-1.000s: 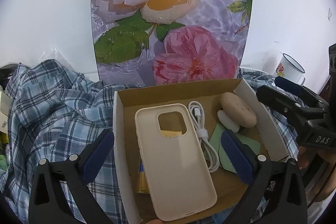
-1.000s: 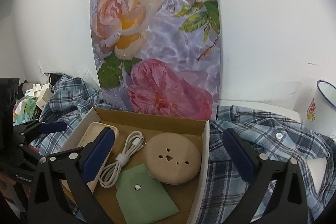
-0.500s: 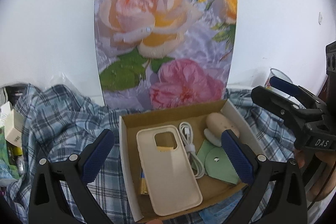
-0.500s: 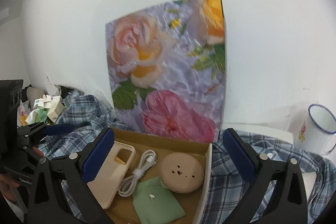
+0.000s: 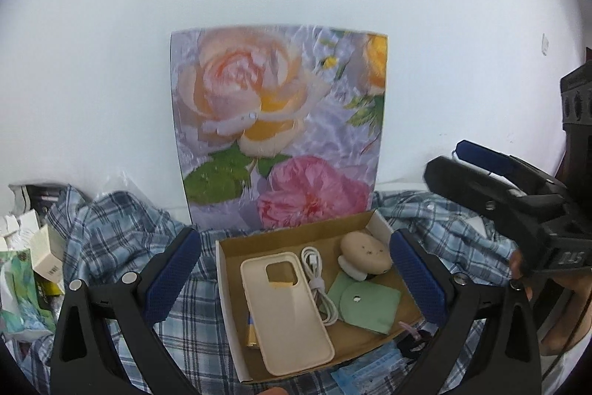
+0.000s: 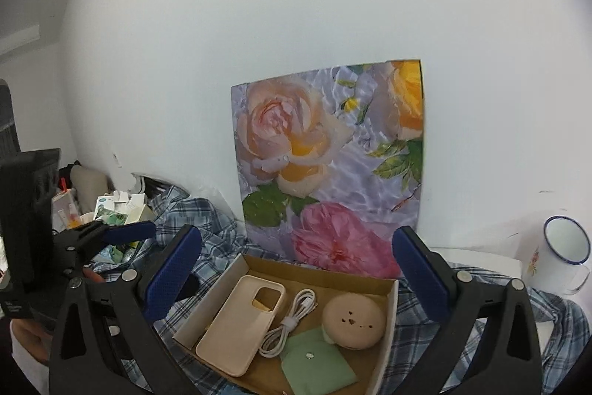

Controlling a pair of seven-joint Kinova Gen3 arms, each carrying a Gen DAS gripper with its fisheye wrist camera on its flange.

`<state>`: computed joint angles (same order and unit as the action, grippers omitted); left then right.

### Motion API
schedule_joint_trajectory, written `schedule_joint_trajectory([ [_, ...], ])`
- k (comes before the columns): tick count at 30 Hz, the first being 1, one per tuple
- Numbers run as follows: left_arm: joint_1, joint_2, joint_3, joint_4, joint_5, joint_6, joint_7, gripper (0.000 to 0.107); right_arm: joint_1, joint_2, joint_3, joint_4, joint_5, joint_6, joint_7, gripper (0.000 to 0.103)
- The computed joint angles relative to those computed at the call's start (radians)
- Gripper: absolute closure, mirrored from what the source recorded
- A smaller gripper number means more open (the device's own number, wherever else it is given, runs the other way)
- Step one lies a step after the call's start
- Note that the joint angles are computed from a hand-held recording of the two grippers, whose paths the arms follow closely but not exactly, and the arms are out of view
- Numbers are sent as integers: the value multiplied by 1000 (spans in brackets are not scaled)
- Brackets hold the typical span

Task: Organize soft objects
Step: 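Raise both tools up and away from the box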

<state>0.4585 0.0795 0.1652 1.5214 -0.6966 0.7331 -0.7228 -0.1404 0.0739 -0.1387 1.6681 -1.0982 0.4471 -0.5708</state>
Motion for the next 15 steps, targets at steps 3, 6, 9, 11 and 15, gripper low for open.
schedule_joint_trajectory([
  [3, 0, -23, 8, -10, 9, -3, -12, 5, -15, -33, 6, 3, 58, -27, -48, 0],
  [6, 0, -43, 23, -24, -19, 2, -4, 5, -19, -65, 29, -5, 72, 2, -69, 0],
  [9, 2, -67, 45, -30, -38, 12, 9, 5, -37, -116, 52, -8, 158, 10, -135, 0],
  [11, 1, -89, 63, -23, -50, 17, 20, 5, -54, -156, 69, -3, 216, 8, -164, 0],
  [15, -6, -127, 108, -8, -76, 46, 54, 5, -101, -229, 145, 22, 185, 54, -132, 0],
])
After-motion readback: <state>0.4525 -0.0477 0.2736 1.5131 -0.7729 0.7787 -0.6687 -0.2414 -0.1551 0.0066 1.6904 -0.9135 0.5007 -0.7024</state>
